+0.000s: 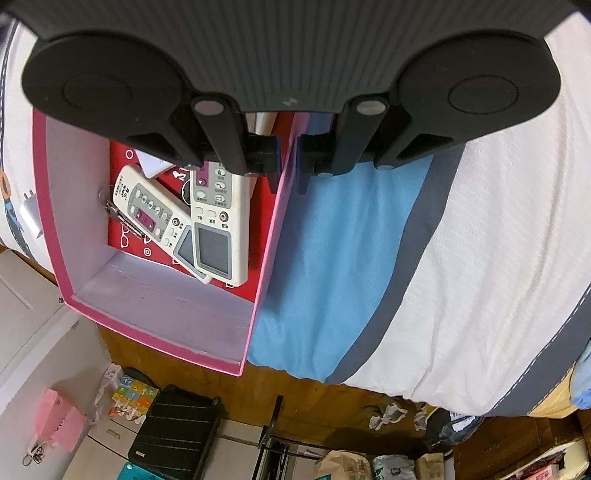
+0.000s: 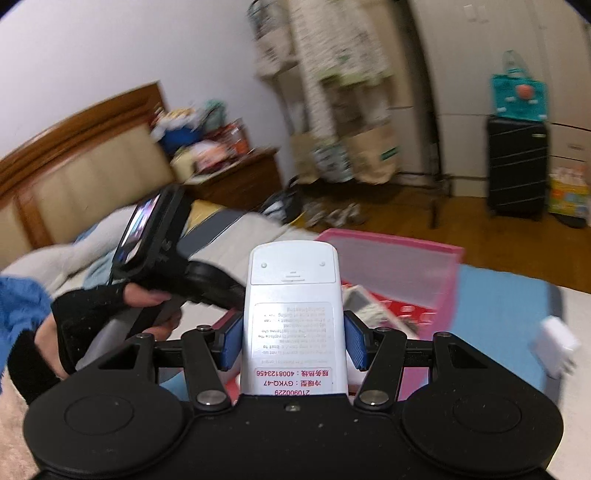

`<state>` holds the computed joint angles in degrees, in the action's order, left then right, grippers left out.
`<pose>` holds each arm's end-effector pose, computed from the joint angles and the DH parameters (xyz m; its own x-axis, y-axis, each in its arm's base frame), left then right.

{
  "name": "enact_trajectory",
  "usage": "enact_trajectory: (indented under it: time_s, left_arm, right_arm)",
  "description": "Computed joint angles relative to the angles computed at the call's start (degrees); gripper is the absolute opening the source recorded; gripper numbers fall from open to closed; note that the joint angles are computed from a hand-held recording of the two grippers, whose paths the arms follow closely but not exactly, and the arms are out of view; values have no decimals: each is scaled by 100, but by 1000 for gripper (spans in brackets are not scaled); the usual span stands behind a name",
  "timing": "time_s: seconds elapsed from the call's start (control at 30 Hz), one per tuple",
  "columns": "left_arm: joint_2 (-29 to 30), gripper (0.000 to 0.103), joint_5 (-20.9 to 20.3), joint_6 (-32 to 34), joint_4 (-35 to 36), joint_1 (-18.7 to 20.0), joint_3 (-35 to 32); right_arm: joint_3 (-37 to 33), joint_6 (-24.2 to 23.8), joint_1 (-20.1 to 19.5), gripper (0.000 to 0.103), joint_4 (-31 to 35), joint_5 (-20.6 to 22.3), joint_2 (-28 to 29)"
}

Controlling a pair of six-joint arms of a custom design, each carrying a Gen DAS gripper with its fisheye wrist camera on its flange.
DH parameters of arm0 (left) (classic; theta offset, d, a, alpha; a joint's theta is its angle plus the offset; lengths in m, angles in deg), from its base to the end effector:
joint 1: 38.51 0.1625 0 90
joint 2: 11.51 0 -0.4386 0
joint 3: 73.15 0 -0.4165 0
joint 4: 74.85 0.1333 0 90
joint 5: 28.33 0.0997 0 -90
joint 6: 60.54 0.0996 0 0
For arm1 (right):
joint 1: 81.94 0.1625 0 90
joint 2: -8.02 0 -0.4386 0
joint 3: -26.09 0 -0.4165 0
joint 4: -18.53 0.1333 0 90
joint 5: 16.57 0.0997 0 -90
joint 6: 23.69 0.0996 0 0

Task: Organize rigid objects
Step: 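Carry the white rectangular remote into the pink box and release it, then move the right gripper to the white wall charger and grasp it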

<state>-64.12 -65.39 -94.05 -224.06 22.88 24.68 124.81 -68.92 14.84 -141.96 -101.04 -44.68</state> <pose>-0.1345 -0.6909 0.1812 -0.7747 -0.3709 -0.5122 0.0443 0.7761 -0.6291 0.2230 -0.6651 0.1628 -0.6165 -0.7523 0.2323 -0.7740 0.5250 -0.3540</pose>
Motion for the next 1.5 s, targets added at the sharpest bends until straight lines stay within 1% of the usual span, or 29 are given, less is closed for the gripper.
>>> enact_trajectory:
  time_s: [0.07, 0.1, 0.13, 0.17, 0.2, 0.23, 0.3, 0.5, 0.57, 0.63, 0.67, 0.73, 0.77, 0.83, 0.9, 1.0, 1.13, 1.2, 1.27, 1.4, 1.5]
  left_arm:
    - [-2, 5, 22, 107, -111, -22, 31]
    - [-12, 5, 8, 116, -147, -19, 37]
    - [-25, 5, -22, 109, -167, -13, 45]
    - [-34, 5, -56, 103, -196, -2, 52]
    - [-40, 6, -74, 117, -227, 5, 60]
    - [-38, 6, -84, 153, -265, 8, 67]
    - [-34, 6, -83, 191, -294, 10, 68]
    - [-41, 6, -144, 211, -352, 40, 70]
    - [-39, 6, -144, 214, -356, 42, 69]
    - [-32, 6, -125, 250, -370, 40, 73]
    - [-22, 6, -93, 279, -387, 35, 77]
    - [-7, 6, -60, 327, -419, 28, 84]
    - [-5, 6, -56, 330, -420, 27, 85]
    - [-7, 6, -54, 332, -413, 31, 88]
    - [-7, 6, -85, 324, -426, 43, 78]
    - [11, 6, -46, 273, -343, 34, 39]
    - [40, 6, 22, 196, -213, 13, -14]
    - [44, 6, 45, 160, -173, 2, -23]
    - [56, 6, 74, 170, -176, -10, -24]
    - [74, 6, 165, 124, -47, -34, -53]
    - [93, 6, 226, 61, 87, -49, -96]
  right_arm:
    - [-173, 136, -11, 61, 391, 183, 166]
    - [-245, 133, -12, 61, 566, 189, 251]
    - [-273, 98, 10, 61, 565, 97, 321]
    - [-284, 43, 46, 61, 473, -96, 418]
    - [-350, -38, 83, 61, 516, -300, 517]
    - [-412, -78, 110, 61, 573, -403, 585]
    - [-585, -182, 141, 61, 850, -577, 704]
    - [-1088, -735, 375, 61, 1712, -1463, 1015]
    - [-1085, -876, 441, 61, 1699, -1705, 1080]
    - [-1101, -916, 479, 61, 1796, -1842, 1117]
    - [-1139, -846, 471, 62, 1891, -1813, 1134]
    - [-1178, -603, 417, 64, 2084, -1587, 1084]
    - [-1203, -461, 378, 69, 2059, -1428, 1084]
    - [-1149, -197, 291, 73, 2081, -1139, 934]
    - [-1030, -121, 209, 73, 2034, -943, 738]
    - [-670, -258, 82, 73, 1596, -769, 306]
    - [-354, -520, -108, 73, 1016, -752, -173]
    - [-281, -687, -196, 73, 729, -844, -307]
    - [-327, -713, -299, 73, 482, -897, -346]
    - [-460, -559, -482, 73, 472, -899, -455]
    - [-506, -837, -559, 75, 261, -1046, -410]
